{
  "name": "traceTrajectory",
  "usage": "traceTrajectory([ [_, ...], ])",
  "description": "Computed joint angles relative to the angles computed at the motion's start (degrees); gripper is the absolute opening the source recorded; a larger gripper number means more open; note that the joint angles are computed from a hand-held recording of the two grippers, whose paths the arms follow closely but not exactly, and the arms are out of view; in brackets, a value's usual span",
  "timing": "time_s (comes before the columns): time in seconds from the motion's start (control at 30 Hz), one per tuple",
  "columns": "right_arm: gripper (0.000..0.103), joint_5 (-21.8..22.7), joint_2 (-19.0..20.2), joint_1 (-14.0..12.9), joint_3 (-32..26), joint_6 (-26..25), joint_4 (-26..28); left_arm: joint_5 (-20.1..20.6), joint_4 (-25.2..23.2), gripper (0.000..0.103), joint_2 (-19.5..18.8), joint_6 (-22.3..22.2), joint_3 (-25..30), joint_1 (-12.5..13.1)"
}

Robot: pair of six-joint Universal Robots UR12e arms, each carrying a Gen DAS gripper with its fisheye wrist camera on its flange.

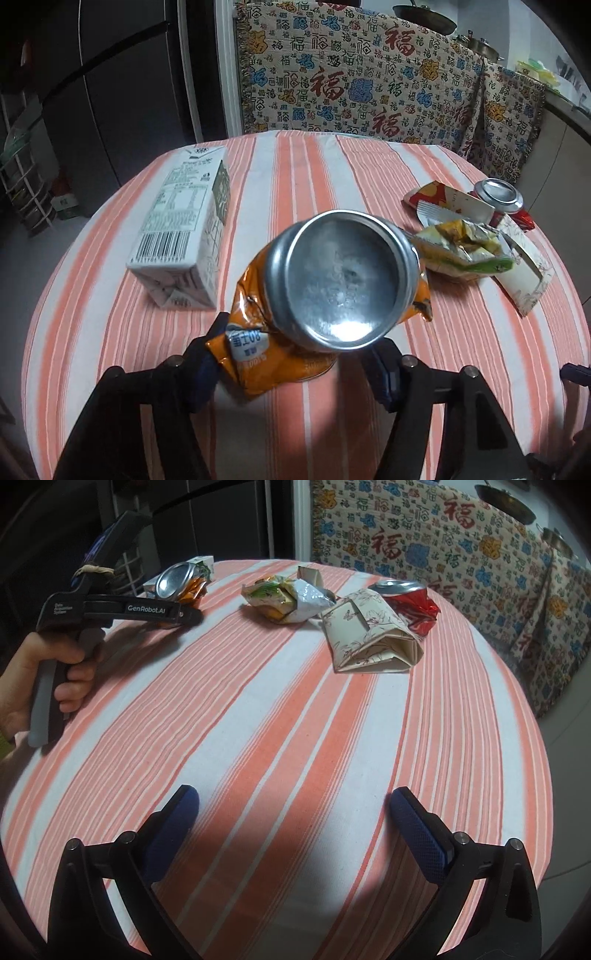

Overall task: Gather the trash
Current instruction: 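Grasp the crushed orange can with the left tool while the right grasps the floral paper box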

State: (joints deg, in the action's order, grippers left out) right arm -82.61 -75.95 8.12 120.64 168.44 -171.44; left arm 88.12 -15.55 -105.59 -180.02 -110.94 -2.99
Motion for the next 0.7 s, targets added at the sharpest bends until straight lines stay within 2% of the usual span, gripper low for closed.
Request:
traceTrajectory([
  [0.1, 0.103, 0.34, 0.12, -0.09, -0.13, 0.05, 0.09, -0.33, 0.22, 0.067, 1.84, -0.33, -2.31, -0.3],
  [0.33, 0.103, 0.91, -0.11, -0.39, 0.3, -0.59, -0.16, -0.05, -0.6, 0.068, 7.3, -0.9, -8.28, -3.31],
  [0.57, 0.103, -0.56, -0.44, -1.42, 0.22, 1.07, 0.87, 1.31, 0.05, 0.081, 6.77, 1.13, -8.17, -4.26],
  [0.7, 0.103, -0.82, -0.37, -2.58, -0.29, 1.86, 1.64, 0.87, 0.36, 0.082, 6.79, 1.15, -8.31, -4.01],
])
